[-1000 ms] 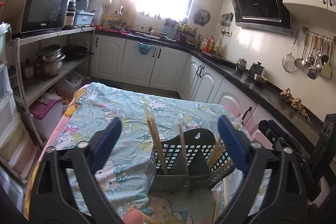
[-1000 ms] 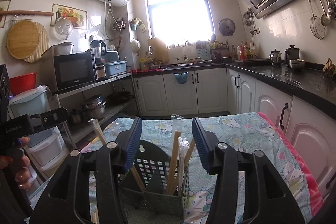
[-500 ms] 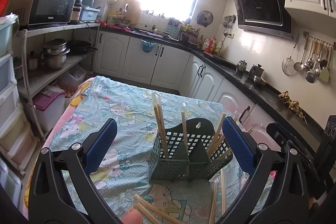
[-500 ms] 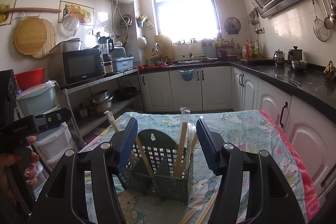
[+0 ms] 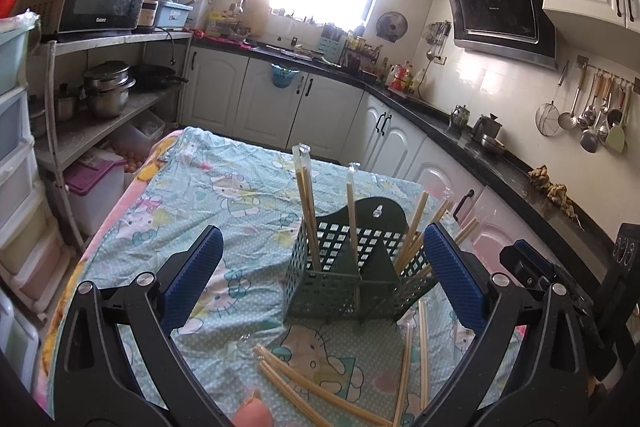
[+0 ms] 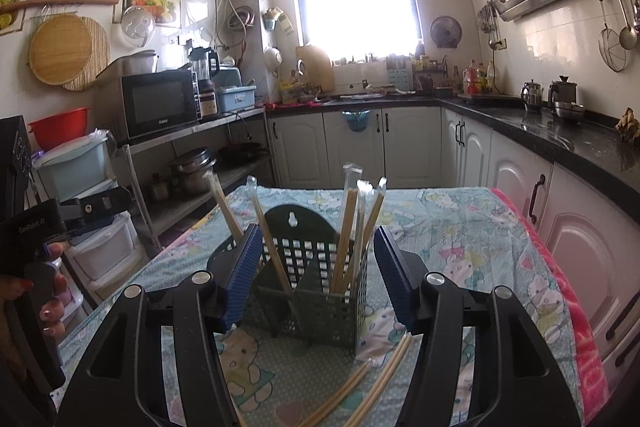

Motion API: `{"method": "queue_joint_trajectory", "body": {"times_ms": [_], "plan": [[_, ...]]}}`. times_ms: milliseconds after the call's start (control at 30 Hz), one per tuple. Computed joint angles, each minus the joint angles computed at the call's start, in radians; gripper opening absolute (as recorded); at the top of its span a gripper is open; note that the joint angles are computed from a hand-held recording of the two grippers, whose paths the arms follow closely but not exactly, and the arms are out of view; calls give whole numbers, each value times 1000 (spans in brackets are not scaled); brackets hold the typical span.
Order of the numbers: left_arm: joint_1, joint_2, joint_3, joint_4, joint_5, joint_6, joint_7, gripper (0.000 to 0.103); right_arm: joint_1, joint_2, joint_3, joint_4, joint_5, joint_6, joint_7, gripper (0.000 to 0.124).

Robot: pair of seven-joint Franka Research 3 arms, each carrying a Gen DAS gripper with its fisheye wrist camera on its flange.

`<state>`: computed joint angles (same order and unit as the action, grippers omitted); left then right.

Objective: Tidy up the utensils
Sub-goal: 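Raise both open tools from the caddy and move toward the chopsticks on the cloth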

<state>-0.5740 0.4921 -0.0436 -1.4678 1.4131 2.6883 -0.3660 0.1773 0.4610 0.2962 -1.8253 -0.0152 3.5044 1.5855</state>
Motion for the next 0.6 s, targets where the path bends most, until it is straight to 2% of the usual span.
{"method": "queue_joint_trajectory", "body": {"times_ms": [600], "plan": [[10, -8, -20, -81, -79, -22, 17, 92, -19, -39, 24, -79, -20, -55, -13, 56]]}}
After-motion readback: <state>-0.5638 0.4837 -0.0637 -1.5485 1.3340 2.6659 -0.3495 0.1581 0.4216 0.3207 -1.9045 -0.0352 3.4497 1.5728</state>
